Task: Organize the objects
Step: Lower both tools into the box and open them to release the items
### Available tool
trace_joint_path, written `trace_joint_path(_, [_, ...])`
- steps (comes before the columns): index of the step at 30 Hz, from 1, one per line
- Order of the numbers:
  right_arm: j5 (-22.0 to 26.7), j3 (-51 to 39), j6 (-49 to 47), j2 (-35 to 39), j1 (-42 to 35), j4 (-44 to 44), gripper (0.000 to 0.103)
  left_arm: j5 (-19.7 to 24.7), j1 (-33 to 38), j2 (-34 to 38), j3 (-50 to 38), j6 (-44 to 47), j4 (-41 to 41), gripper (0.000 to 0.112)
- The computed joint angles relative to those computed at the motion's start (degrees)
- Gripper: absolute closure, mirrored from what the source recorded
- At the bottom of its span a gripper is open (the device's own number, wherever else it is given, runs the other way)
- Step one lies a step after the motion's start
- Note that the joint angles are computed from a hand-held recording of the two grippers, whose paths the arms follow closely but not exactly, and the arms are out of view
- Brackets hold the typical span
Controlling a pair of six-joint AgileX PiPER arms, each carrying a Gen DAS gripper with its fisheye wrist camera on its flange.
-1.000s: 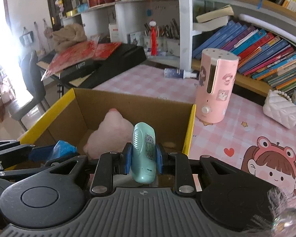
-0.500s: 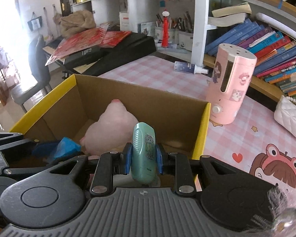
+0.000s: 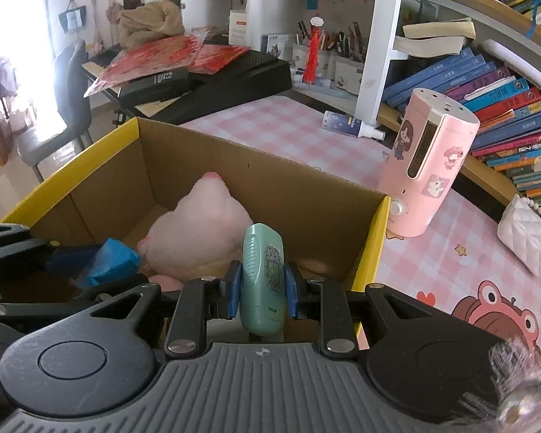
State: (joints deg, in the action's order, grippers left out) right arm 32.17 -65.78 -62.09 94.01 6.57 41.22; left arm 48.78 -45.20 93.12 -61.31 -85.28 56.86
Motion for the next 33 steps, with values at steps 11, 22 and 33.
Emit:
trace_joint_path(11, [-3.06,0.43,6.06,-0.38,2.63,-7.54,0.080,3.47,-4.05,-4.16,2.72,-4.81,3.37,0.058])
trace_joint_path(22, [-4.11,7.01,4.88,-8.36,-0.19,-1.15,0.067,7.86,-9.12,-9.48,6.23,-9.85,6.71,0.050])
trace_joint_path(33, [-6.86,18.12,3.84,-23.74,-3.96,6.15,0.060,16.91,-18.22,-15.24,9.72,-15.31,7.96,0.033])
